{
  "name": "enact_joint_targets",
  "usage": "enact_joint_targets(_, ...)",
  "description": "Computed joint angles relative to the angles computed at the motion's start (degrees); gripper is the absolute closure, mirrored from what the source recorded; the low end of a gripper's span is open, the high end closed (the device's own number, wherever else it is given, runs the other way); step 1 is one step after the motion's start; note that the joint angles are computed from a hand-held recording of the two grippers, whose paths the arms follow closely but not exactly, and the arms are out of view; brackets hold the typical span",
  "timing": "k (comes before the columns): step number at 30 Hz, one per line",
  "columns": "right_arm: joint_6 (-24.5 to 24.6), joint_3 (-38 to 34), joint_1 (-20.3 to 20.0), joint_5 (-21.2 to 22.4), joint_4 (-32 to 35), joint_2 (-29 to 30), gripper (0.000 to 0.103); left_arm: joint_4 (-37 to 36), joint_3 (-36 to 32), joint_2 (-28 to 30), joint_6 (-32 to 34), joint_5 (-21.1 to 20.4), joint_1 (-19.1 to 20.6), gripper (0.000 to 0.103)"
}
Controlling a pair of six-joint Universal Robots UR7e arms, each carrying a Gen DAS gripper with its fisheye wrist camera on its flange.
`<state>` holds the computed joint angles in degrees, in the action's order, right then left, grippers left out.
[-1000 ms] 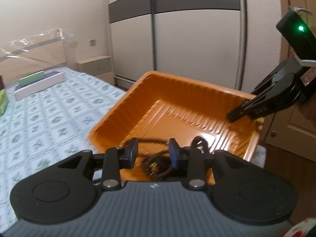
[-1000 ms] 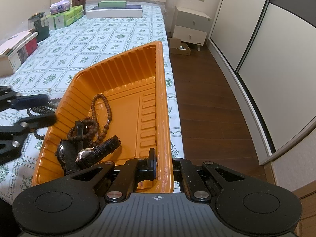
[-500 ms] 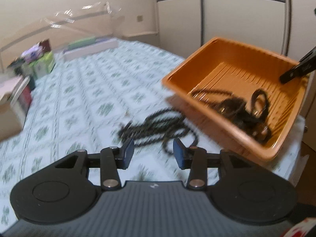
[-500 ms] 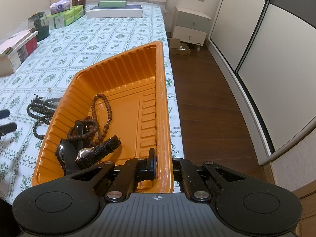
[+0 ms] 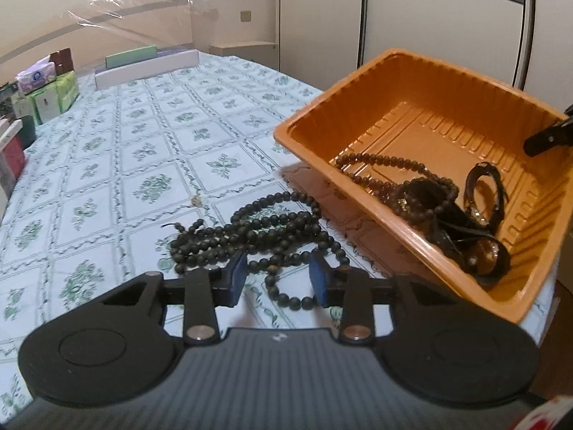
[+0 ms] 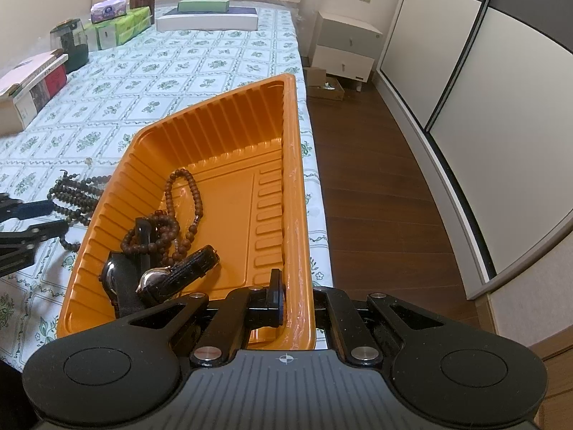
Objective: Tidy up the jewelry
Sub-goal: 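Move the left tool to the long dark bead necklace and grasp it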
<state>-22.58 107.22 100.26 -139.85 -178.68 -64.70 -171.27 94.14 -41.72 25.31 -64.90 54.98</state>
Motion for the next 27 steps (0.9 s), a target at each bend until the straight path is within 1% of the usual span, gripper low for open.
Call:
enact_joint_targets(7,0.23,-0.06,0.0,-0.05,0.32,-0.03,0.099,2.14,-1.65,1.39,0.5,1.51,0.04,0.077)
enact_joint_targets(11,0.25,0.0,-0.13,0.07,0.35,-0.12,0.099,3.6,-2.16,1.64,0.34,2.6,0.17,0.082)
enact_joint_targets(23,0.17,0.05,-0.18,0.08,0.18,-0.1,0.099,4.63,-2.53,1.64,0.1,2.35,0.44,0.084)
enact_joint_targets(25,0.21,0.04,-0.18,0.08,0.22,-0.11,0.099,4.96,-2.65,1.62,0.16,2.19,0.5,0.09)
enact_joint_targets(26,0.21,0.04,-0.18,0.08,0.22,-0.11,0.099,5.05,-2.68,1.6,0.18,2.28,0.5,0.097)
enact_joint_targets(27,0.21,0.06,-0.18,0.09,0.26,-0.14,0.099,5.14,-2.7,1.54,0.35,2.29,0.51,0.097)
